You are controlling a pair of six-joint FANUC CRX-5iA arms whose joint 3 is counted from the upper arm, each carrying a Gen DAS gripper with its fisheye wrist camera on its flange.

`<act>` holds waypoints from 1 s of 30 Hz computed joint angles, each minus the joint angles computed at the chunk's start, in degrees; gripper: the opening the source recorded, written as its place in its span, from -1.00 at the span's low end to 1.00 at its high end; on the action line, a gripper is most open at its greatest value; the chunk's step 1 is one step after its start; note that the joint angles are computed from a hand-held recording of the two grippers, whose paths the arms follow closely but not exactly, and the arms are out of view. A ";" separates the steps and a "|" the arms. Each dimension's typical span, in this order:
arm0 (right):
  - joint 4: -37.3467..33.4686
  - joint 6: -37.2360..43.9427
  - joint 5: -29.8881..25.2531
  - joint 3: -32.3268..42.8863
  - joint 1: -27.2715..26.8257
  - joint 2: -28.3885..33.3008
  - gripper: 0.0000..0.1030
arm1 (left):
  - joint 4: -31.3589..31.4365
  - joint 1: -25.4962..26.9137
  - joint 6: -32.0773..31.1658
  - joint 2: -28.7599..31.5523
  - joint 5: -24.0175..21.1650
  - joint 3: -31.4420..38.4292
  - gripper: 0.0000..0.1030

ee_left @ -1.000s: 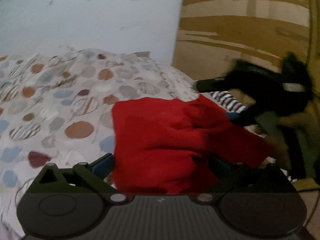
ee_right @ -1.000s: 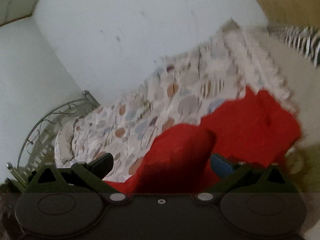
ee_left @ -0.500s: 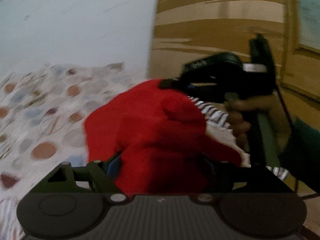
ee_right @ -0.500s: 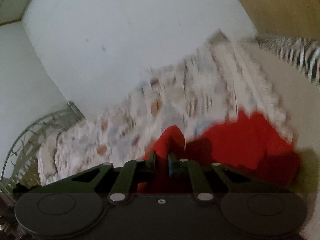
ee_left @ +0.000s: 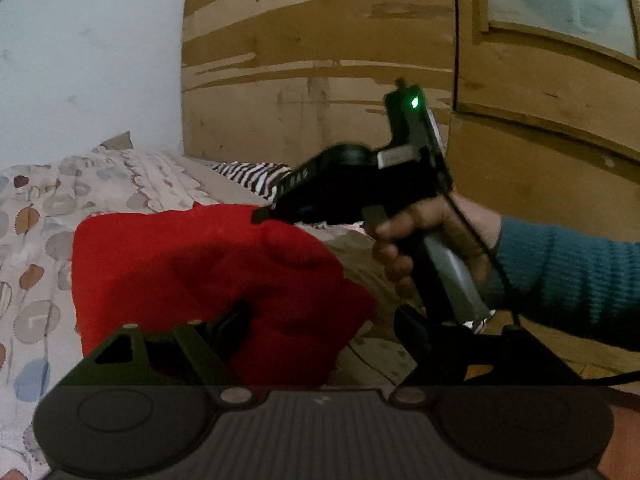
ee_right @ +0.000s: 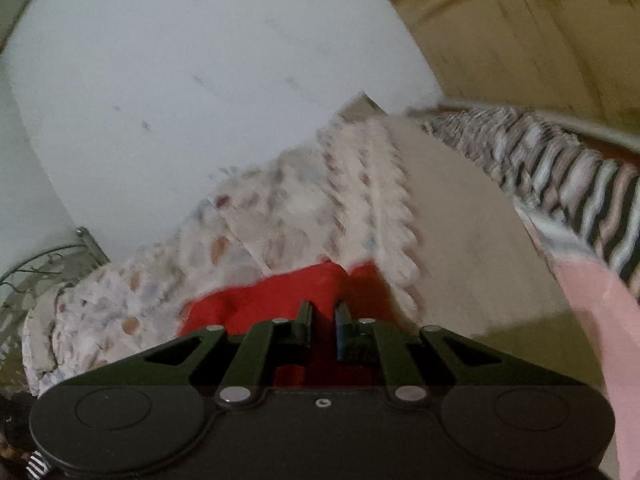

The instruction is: Fold small clothes

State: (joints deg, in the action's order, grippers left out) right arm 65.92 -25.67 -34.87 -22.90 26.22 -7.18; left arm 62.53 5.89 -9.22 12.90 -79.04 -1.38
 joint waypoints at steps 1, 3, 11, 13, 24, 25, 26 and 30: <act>-0.39 -0.43 0.30 -0.47 -0.06 0.08 -0.79 | -0.30 -0.03 -0.25 0.03 0.04 0.09 0.60; -0.57 -1.41 1.01 -0.97 -0.14 0.41 -0.75 | -0.62 -0.07 -0.70 -0.21 0.20 -0.22 0.60; -3.16 6.42 -1.41 1.06 2.43 -1.17 0.79 | -0.73 0.29 -1.59 -0.70 -0.62 -0.73 0.60; -4.12 11.06 0.54 1.13 2.79 -2.48 0.97 | -1.16 0.26 -2.33 -1.32 -0.78 -1.35 0.60; -28.35 50.54 -12.01 15.20 10.01 2.22 0.99 | -2.40 -0.86 -5.24 -2.66 0.40 -2.81 0.65; -27.98 50.85 -14.84 16.28 10.45 3.47 0.99 | -2.37 -0.71 -5.15 -2.31 -0.26 -2.40 0.66; -27.22 50.97 -17.18 16.88 10.82 4.36 0.99 | -2.41 -0.54 -5.51 -2.15 -0.67 -2.14 0.66; -24.57 48.91 -18.30 14.83 11.20 4.52 0.99 | -2.23 0.57 -6.06 -2.77 -1.01 -1.86 0.72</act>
